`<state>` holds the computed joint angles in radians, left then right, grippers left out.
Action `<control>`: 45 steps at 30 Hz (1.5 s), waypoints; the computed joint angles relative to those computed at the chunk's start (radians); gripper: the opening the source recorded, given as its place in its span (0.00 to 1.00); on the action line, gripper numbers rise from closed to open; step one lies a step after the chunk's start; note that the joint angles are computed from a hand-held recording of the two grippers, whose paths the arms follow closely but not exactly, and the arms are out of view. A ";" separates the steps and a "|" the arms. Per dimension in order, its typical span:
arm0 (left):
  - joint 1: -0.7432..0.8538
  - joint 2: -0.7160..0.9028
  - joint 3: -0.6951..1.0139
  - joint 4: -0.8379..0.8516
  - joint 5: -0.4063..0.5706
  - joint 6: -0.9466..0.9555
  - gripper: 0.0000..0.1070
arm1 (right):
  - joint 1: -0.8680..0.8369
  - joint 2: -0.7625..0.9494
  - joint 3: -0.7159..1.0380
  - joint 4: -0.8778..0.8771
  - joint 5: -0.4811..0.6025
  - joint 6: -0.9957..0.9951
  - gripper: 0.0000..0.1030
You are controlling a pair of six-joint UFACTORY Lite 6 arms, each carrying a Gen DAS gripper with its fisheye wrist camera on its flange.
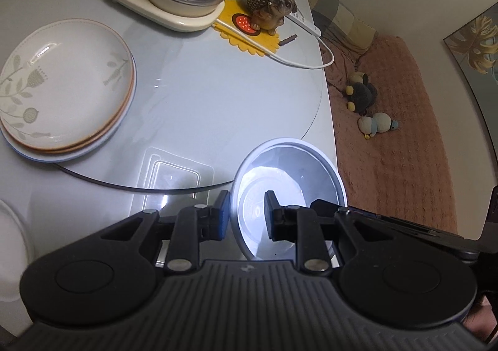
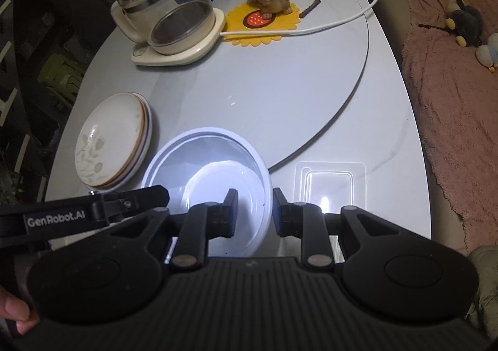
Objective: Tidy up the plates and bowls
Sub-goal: 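Lift the second blue-rimmed bowl with both grippers and carry it toward the bowls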
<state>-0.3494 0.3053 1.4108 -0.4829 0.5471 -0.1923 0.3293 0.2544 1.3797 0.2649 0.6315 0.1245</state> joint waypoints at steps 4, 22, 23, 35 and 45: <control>0.075 -0.103 -0.077 -0.042 0.037 0.093 0.24 | 0.077 -0.023 0.021 -0.055 -0.001 0.140 0.26; 0.434 -0.427 -0.303 -0.175 0.217 0.425 0.25 | 0.382 0.074 0.239 -0.298 0.050 0.539 0.26; 0.468 -0.441 -0.313 -0.188 0.233 0.456 0.25 | 0.397 0.083 0.253 -0.308 0.052 0.556 0.26; 0.828 -0.537 -0.411 -0.272 0.401 0.764 0.25 | 0.575 0.272 0.491 -0.394 0.102 0.711 0.26; 1.046 -0.530 -0.514 -0.313 0.455 0.989 0.25 | 0.667 0.409 0.601 -0.450 0.108 0.810 0.26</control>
